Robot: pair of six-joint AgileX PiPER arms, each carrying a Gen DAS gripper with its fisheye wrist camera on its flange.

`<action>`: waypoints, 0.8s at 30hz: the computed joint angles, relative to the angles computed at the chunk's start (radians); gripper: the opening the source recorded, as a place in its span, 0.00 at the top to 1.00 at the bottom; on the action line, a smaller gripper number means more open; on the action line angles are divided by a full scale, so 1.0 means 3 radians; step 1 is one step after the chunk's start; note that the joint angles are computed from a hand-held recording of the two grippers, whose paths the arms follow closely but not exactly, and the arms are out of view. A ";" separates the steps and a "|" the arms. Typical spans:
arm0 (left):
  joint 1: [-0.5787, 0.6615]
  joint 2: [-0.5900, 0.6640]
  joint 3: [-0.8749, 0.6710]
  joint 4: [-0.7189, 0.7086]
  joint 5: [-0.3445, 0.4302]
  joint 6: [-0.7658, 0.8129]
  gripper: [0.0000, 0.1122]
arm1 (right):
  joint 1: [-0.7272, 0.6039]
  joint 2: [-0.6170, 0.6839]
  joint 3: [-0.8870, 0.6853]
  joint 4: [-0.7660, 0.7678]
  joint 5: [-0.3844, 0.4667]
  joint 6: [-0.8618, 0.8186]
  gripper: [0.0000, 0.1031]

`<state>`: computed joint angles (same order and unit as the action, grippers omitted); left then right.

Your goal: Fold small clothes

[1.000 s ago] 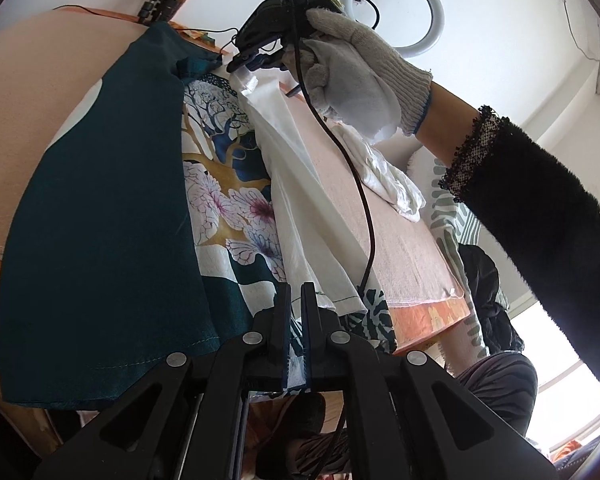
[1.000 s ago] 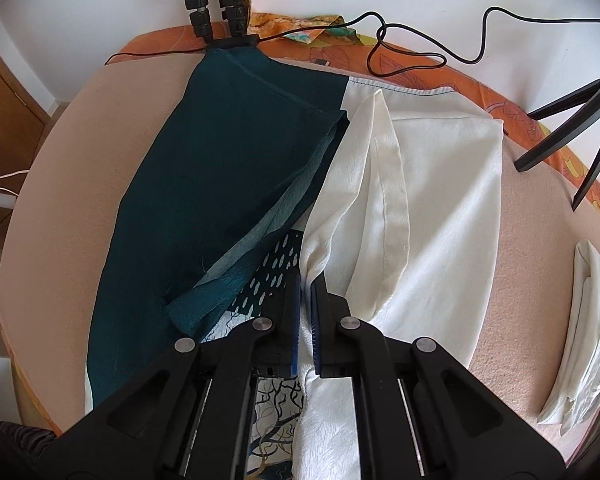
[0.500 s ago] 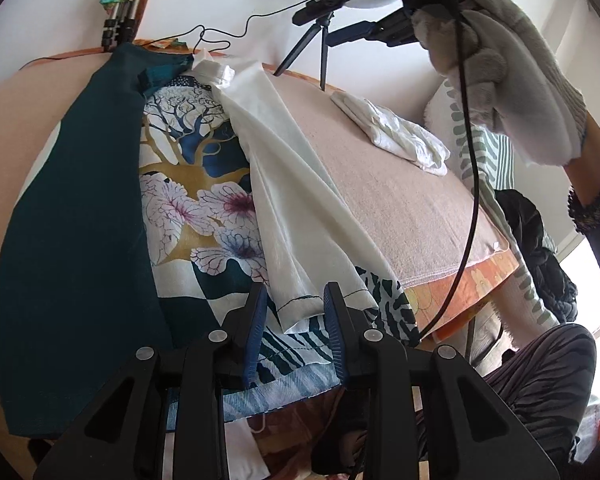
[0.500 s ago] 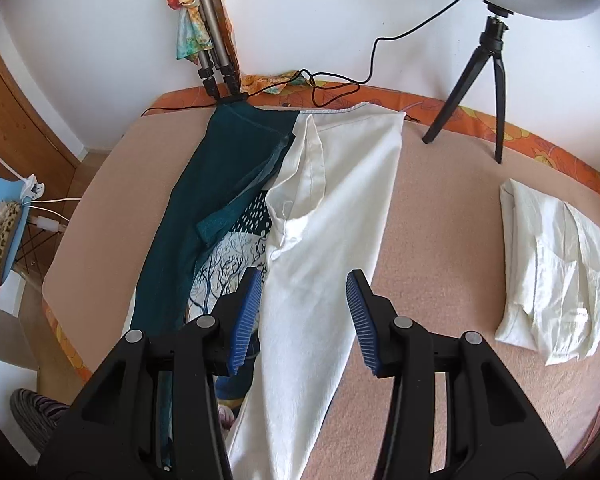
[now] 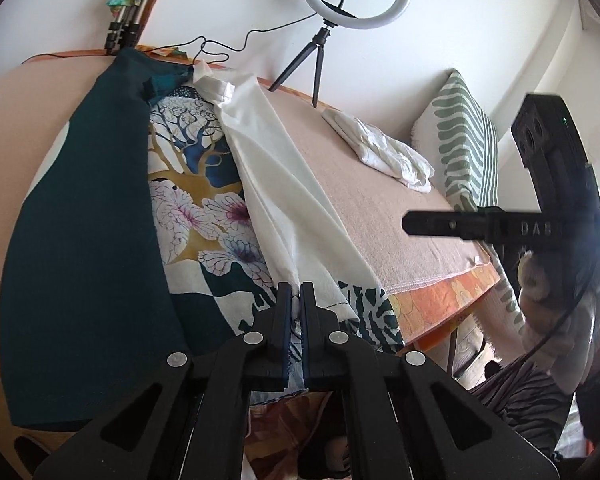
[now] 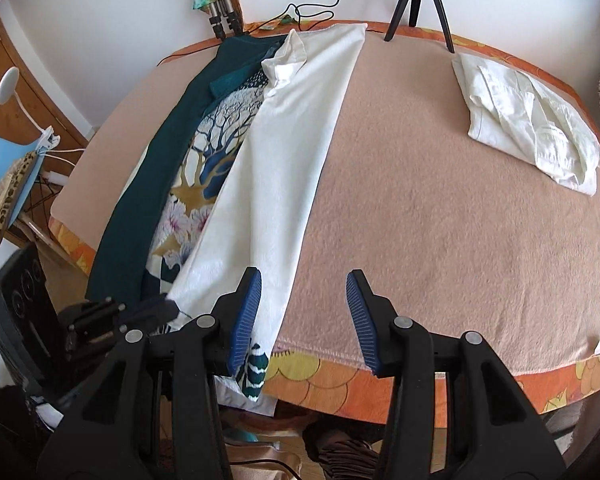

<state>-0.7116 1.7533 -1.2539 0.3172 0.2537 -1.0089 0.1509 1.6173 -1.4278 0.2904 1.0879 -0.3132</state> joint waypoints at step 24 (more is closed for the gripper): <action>0.0383 -0.0803 0.0517 -0.0430 0.0436 0.0630 0.57 | 0.0222 -0.0312 0.0547 -0.0180 -0.0340 -0.0063 0.55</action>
<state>-0.5966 1.5124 -1.0989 0.1883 0.3844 -0.8199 0.2177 1.5238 -1.2637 0.2363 0.9858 -0.3321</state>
